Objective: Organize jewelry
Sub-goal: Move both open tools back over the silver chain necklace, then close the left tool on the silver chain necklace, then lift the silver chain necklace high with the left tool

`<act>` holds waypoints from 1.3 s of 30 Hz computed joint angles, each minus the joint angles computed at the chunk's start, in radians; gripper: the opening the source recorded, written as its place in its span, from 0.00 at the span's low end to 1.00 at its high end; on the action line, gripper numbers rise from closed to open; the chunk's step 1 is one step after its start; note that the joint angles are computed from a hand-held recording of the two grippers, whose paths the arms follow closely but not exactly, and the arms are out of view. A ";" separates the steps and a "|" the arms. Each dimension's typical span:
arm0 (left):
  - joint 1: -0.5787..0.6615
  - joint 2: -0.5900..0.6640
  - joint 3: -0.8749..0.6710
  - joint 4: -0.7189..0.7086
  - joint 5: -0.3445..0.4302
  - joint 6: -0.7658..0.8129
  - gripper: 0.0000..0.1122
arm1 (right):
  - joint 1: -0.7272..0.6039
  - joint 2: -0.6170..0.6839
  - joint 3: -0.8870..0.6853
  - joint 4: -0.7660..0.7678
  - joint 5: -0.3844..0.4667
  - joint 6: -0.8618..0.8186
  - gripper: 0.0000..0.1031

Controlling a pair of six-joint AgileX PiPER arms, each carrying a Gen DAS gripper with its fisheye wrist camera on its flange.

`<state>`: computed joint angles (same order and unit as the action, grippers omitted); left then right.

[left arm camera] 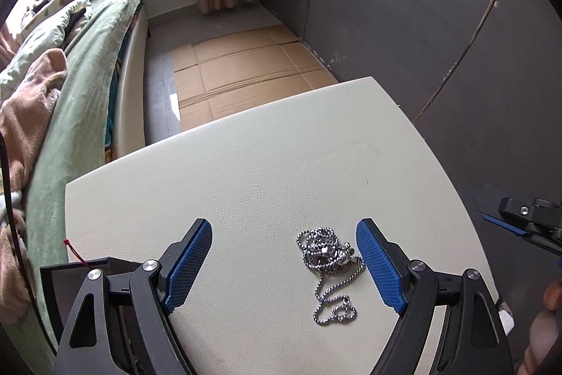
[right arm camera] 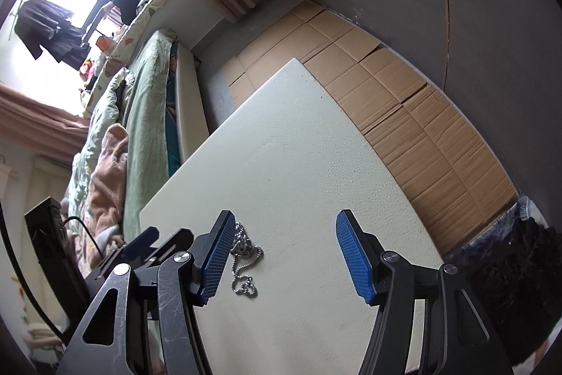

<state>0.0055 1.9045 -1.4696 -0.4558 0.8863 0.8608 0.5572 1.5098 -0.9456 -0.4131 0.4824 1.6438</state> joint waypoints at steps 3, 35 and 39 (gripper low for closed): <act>-0.035 0.008 0.027 0.046 -0.064 -0.038 0.75 | 0.014 -0.014 -0.001 -0.056 0.026 0.053 0.59; 0.083 0.055 -0.058 -0.076 0.200 0.078 0.15 | 0.004 0.033 -0.023 0.002 0.064 -0.024 0.59; 0.125 0.052 -0.115 -0.136 0.269 0.082 0.15 | 0.008 0.046 -0.037 0.007 0.067 -0.040 0.59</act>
